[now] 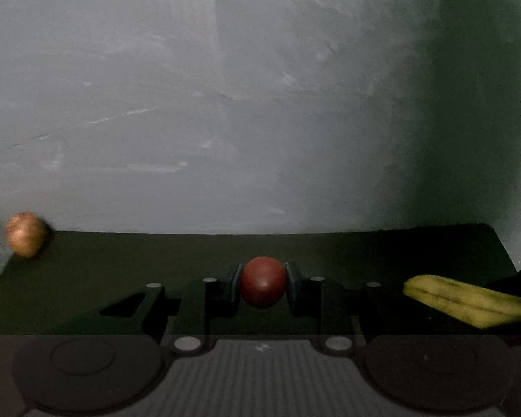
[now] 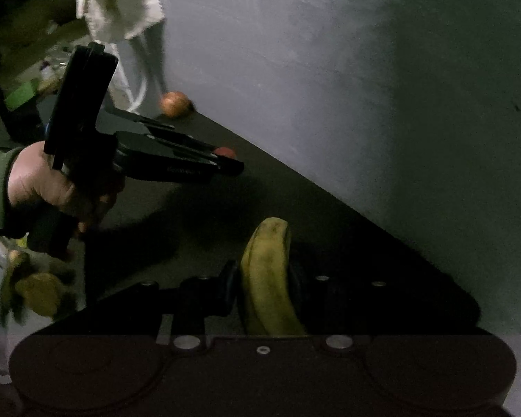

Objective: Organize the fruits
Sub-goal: 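Close the right tool on the banana while the left tool grasps the red tomato, then carry the banana in the right tool over the tray while the left carries the tomato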

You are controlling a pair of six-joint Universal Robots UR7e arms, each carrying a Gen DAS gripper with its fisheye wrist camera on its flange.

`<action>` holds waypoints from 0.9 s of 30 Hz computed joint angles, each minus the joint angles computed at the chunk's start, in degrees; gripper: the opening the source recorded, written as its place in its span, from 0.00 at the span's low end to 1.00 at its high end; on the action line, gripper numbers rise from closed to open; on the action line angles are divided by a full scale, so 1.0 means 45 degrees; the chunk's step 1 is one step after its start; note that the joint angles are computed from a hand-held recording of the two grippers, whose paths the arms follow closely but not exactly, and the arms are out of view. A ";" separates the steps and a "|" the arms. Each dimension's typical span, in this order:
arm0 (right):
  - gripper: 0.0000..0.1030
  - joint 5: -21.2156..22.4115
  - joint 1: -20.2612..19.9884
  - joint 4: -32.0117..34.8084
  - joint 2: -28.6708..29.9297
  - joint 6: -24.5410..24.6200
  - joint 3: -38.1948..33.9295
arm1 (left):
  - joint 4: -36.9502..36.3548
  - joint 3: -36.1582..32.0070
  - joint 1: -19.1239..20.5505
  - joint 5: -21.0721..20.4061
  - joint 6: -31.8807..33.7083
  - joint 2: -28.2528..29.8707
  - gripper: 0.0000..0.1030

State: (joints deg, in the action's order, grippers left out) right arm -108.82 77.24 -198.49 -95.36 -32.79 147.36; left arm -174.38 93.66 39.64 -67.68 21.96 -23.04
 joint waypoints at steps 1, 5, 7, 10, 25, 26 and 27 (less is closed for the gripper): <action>0.32 0.0005 0.0194 0.0047 0.0102 -0.0069 -0.0135 | -0.0132 0.0155 -0.0033 0.0160 -0.0101 -0.0165 0.28; 0.32 0.0081 0.0901 0.0273 0.0347 -0.0218 -0.0583 | -0.0570 0.0645 -0.0018 0.0697 -0.0370 -0.0799 0.28; 0.32 0.0209 0.1204 0.0486 0.0482 -0.0359 -0.0898 | -0.0731 0.0875 -0.0003 0.0990 -0.0459 -0.1154 0.28; 0.32 0.0434 0.1547 0.0810 0.0649 -0.0592 -0.1292 | -0.0981 0.1416 -0.0096 0.1497 -0.0651 -0.1800 0.28; 0.32 0.1812 0.3002 0.2291 0.1013 -0.1482 -0.2405 | -0.2176 0.4442 -0.0946 0.4757 -0.2532 -0.4850 0.28; 0.32 0.1890 0.3111 0.2449 0.1046 -0.1533 -0.2465 | -0.2193 0.4754 -0.1043 0.5038 -0.2820 -0.5103 0.28; 0.32 0.1988 0.3176 0.2592 0.1061 -0.1596 -0.2507 | -0.2177 0.5088 -0.1147 0.5328 -0.3142 -0.5373 0.28</action>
State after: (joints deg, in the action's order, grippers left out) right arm -99.87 91.53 -186.82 -90.58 -39.98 136.08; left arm -184.17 116.55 34.48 -43.70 7.83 -47.21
